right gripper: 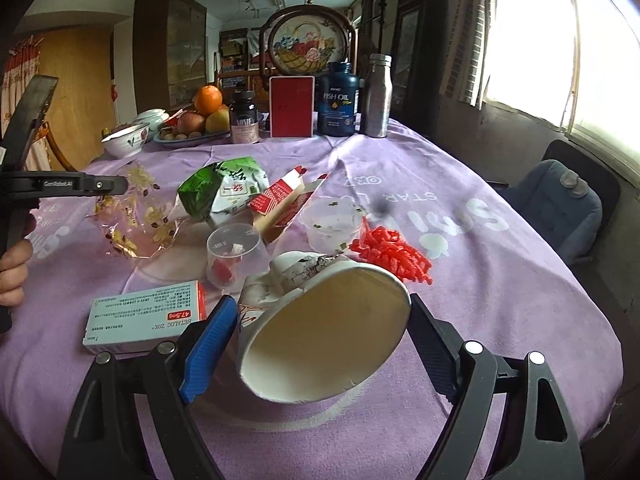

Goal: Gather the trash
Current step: 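Grasp the pink floral cellophane wrapper with the left tool while the right tool grasps the white paper cup, then lift the cellophane with the left tool while the right tool lifts the paper cup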

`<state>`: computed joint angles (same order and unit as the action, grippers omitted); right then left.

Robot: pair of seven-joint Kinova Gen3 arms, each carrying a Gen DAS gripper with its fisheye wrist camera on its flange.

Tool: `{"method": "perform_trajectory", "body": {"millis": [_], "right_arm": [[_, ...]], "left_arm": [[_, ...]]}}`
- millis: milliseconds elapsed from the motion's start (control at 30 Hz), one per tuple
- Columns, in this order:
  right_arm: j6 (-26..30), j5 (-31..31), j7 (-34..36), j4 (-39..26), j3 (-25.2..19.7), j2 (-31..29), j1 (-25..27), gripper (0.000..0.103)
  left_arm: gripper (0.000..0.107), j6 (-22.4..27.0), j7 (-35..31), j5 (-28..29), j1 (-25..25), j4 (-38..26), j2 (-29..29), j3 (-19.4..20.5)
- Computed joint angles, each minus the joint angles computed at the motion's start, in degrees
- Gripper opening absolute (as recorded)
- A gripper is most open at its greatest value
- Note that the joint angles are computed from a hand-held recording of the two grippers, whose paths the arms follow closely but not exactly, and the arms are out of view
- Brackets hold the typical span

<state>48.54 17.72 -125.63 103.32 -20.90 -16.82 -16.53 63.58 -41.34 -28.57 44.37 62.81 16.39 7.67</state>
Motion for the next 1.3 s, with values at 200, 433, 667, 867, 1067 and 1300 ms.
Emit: {"method": "perform_trajectory", "body": {"millis": [200, 433, 667, 867, 1067, 1300], "right_arm": [[-1.86, -4.69, 0.13, 2.61, 1.9, -3.78, -0.27, 0.084], [0.56, -5.83, 0.55, 3.55, 1.21, -9.97, 3.23, 0.084], [0.87, -10.77, 3.52, 5.84, 4.47, -15.88, 6.59, 0.084], [1.87, -14.55, 6.3, 7.84, 7.31, -19.19, 8.08, 0.084], [2.42, -16.28, 8.56, 9.11, 8.83, -22.3, 9.92, 0.084], [4.54, -17.52, 10.81, 10.51, 11.8, -26.69, 12.19, 0.084]], "left_arm": [[0.026, -0.88, 0.53, -0.73, 0.65, 0.94, -0.87, 0.18], [0.026, -3.73, 3.86, -4.63, 1.57, 4.07, -4.04, 1.12], [0.026, -6.86, 7.37, -6.67, 1.92, 7.46, -6.55, 3.74], [0.026, -5.97, 10.7, -9.78, 4.72, 6.86, -5.31, 4.97], [0.026, -3.44, 9.7, -10.31, 8.43, 2.83, -1.48, 4.72], [0.026, -3.95, 6.01, -8.87, 12.61, -3.36, 2.25, 2.75]]}}
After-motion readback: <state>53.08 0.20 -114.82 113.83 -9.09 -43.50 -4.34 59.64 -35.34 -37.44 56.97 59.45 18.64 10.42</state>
